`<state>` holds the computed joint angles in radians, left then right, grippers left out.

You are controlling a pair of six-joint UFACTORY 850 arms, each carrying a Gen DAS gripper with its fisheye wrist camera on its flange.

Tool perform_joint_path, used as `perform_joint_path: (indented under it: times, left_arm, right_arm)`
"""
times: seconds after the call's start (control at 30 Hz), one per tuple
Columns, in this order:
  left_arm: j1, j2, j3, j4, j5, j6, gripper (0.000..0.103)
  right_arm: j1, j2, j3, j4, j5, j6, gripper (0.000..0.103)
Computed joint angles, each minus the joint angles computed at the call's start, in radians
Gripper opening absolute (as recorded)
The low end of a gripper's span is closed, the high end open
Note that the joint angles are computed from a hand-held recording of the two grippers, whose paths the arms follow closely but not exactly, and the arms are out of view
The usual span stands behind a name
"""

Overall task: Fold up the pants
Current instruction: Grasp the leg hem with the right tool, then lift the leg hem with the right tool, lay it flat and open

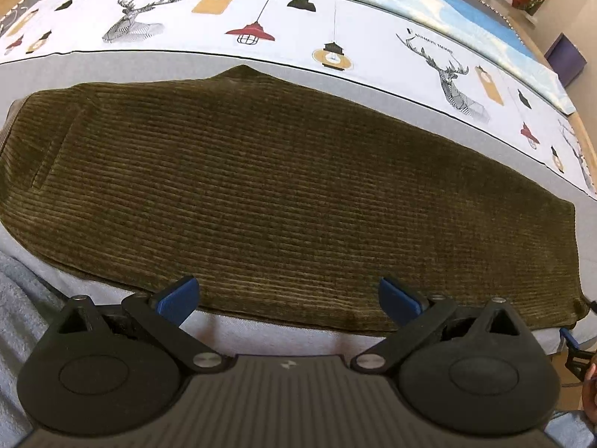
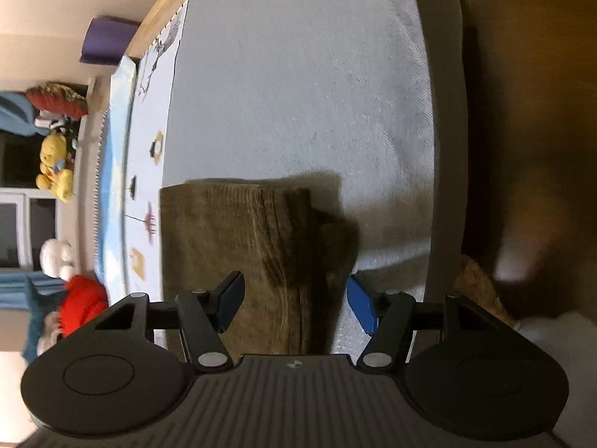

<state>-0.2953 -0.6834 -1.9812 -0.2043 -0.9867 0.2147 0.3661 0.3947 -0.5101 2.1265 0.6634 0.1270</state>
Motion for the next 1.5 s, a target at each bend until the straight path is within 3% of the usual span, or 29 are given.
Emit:
perform_joint_path:
  times: [0.03,0.1,0.13,0.17,0.37,0.47,0.53,0.7,0.8,0.93,1.0,1.1,1.23,1.33,1.43,1.5]
  left_arm:
    - [0.000,0.002,0.003,0.002,0.002,0.000,0.102]
    - [0.001,0.009,0.014,0.007,0.010,-0.002,0.102]
    - [0.002,0.011,0.015,0.011,0.013,-0.006,0.102]
    - [0.003,0.013,0.018,0.014,0.016,-0.013,0.102]
    - [0.009,0.007,0.003,0.028,0.023,-0.044,0.102]
    - [0.009,0.009,0.006,0.039,0.025,-0.047,0.102]
    - [0.011,0.012,0.010,0.041,0.028,-0.054,0.102]
    - [0.026,0.003,-0.008,0.052,0.013,-0.110,0.102]
    - [0.043,0.007,-0.010,0.062,0.010,-0.152,0.102]
    - [0.066,0.006,-0.028,0.116,-0.014,-0.185,0.102]
    - [0.086,0.012,-0.024,0.106,-0.010,-0.180,0.102]
    - [0.116,0.013,-0.024,0.080,-0.021,-0.174,0.102]
    - [0.155,0.011,-0.026,0.058,-0.021,-0.179,0.102]
    - [0.182,-0.003,-0.047,0.050,-0.026,-0.208,0.102]
    - [0.206,-0.004,-0.050,0.034,-0.017,-0.215,0.102]
    - [0.214,-0.004,-0.050,0.041,-0.010,-0.208,0.102]
  right_arm:
    - [0.002,-0.001,0.004,-0.037,0.009,0.036,0.078]
    - [0.019,-0.010,0.001,-0.071,0.053,0.079,0.080]
    - [0.022,-0.014,-0.003,-0.071,0.074,0.054,0.059]
    - [0.014,-0.020,-0.010,-0.055,0.082,-0.014,0.025]
    - [0.031,-0.026,-0.052,-0.031,0.162,-0.164,0.024]
    - [-0.027,-0.054,-0.060,0.145,0.084,-0.306,0.023]
    - [-0.028,-0.044,-0.055,0.134,0.088,-0.268,0.023]
    - [-0.047,-0.077,-0.099,0.205,0.113,-0.368,0.023]
    - [-0.064,-0.126,-0.155,0.292,0.150,-0.510,0.023]
    - [-0.086,-0.281,-0.343,0.395,0.318,-0.858,0.023]
    - [-0.067,-0.372,-0.469,0.311,0.411,-0.994,0.022]
    - [-0.035,-0.522,-0.699,0.142,0.458,-1.235,0.022]
    - [0.058,-0.745,-1.046,-0.061,0.388,-1.631,0.022]
    - [0.158,-0.880,-1.190,-0.154,0.218,-1.945,0.023]
    - [0.226,-0.983,-1.242,0.036,0.051,-2.259,0.023]
    - [0.254,-1.040,-1.266,0.195,0.044,-2.468,0.023]
